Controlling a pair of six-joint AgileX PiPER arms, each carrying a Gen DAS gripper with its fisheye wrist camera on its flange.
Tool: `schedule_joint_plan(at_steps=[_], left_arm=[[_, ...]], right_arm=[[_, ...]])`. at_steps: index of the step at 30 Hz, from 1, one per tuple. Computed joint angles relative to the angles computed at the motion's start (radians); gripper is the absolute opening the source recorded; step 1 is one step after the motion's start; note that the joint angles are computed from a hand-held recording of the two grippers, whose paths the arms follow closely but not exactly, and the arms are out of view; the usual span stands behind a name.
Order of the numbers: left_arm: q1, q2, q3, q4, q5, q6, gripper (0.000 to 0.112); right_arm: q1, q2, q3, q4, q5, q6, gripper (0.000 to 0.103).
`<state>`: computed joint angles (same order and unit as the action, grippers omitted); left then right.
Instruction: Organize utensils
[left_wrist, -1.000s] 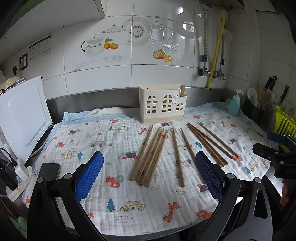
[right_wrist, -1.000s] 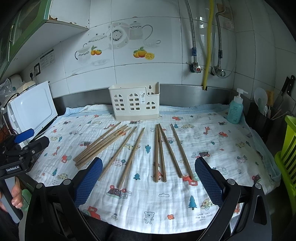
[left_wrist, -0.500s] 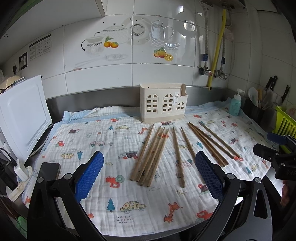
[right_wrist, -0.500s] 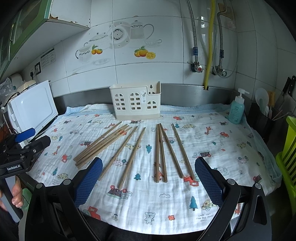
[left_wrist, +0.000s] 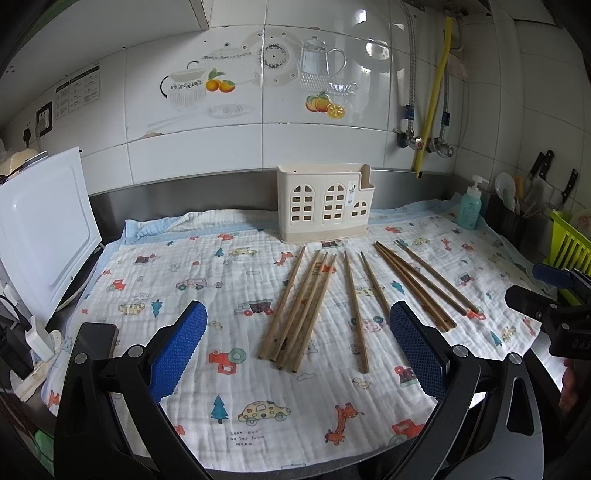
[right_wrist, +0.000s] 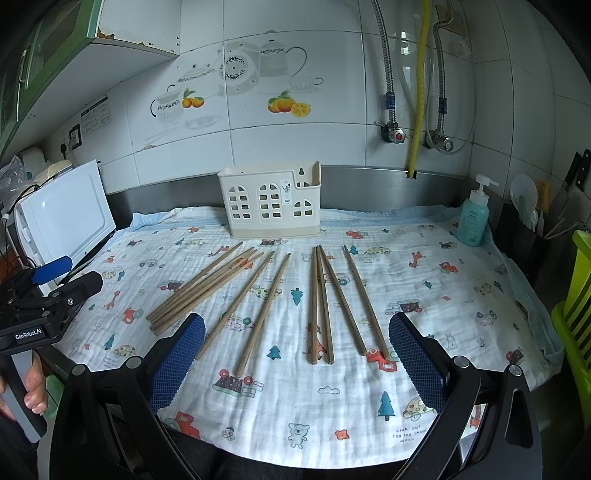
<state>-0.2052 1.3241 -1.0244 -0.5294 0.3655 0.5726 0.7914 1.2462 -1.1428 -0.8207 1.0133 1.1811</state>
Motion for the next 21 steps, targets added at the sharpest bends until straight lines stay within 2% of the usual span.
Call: schedule_joint_plan(at_steps=[12, 21], left_arm=[[-0.013, 0.014, -0.014, 0.03, 0.007, -0.045, 0.098], [0.008, 0.026, -0.033, -0.004, 0.035, -0.006, 0.098]], right_arm=[[-0.014, -0.001, 0.002, 0.01, -0.019, -0.014, 0.097], [-0.016, -0.005, 0.015, 0.012, -0.023, -0.011, 0.097]])
